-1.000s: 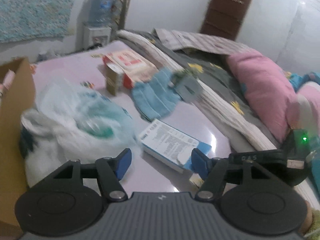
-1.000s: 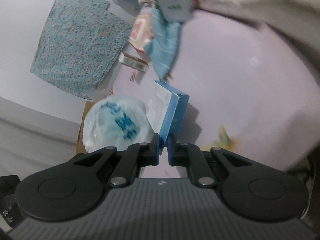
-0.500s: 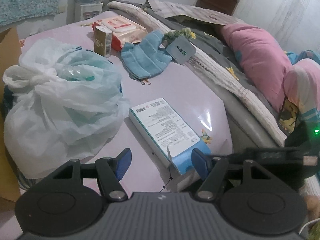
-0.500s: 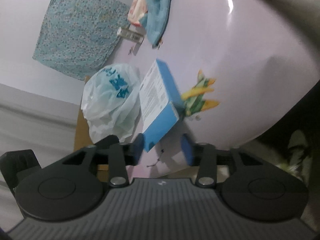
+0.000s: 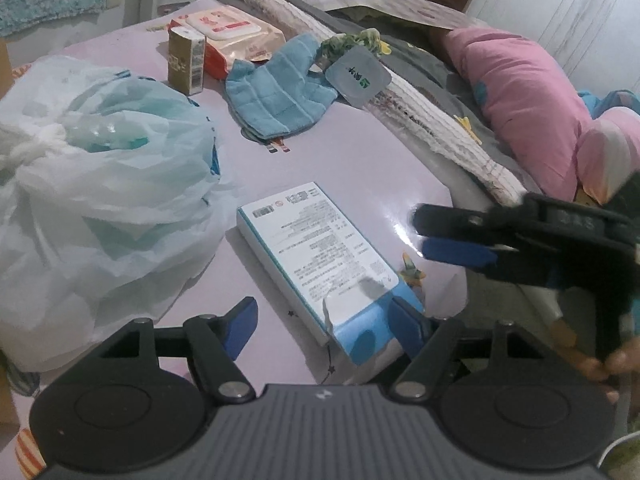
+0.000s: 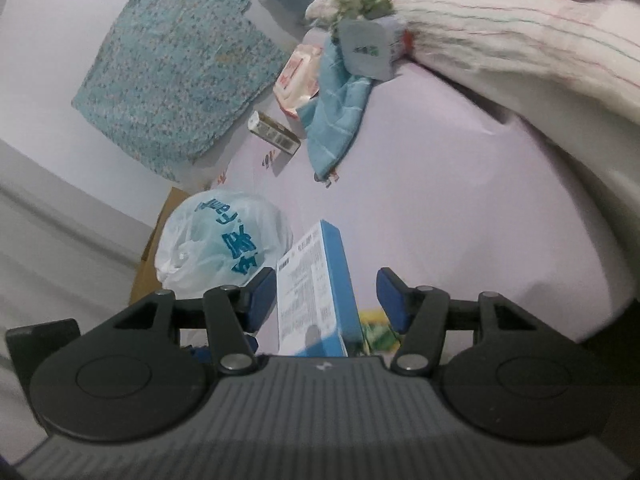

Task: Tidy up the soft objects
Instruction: 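Grasp the white-and-blue boxed package edge with the right tool, then carry the boxed package over the cardboard box with the right tool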

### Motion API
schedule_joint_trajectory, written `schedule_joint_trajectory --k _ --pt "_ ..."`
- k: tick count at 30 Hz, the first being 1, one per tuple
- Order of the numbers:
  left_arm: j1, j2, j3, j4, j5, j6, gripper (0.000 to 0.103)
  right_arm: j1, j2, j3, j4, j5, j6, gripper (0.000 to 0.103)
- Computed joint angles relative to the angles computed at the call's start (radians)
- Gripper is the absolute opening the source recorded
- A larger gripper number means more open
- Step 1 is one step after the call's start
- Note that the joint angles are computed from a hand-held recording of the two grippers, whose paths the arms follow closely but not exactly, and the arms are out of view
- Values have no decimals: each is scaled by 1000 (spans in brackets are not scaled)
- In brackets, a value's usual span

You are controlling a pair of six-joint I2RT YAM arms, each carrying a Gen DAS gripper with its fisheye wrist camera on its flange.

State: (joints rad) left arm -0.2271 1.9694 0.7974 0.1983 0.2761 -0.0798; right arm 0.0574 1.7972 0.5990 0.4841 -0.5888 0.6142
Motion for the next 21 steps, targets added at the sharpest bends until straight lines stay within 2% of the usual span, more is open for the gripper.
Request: schedule_joint_trajectory --k 5,6,7,14,21 --pt "-6 59 66 -22 -12 -3 72 58 114 171 -139 51 -46 44" --pt "-7 71 81 -30 -17 -3 72 66 131 190 -152 52 -49 38" --pt "-7 81 94 -39 -17 -2 72 69 142 207 -165 48 -52 37" --pt "-15 136 161 -80 4 2 72 85 147 253 -250 35 -96 35" --pt "-33 125 146 -64 -34 2 72 115 139 238 -233 50 -99 34"
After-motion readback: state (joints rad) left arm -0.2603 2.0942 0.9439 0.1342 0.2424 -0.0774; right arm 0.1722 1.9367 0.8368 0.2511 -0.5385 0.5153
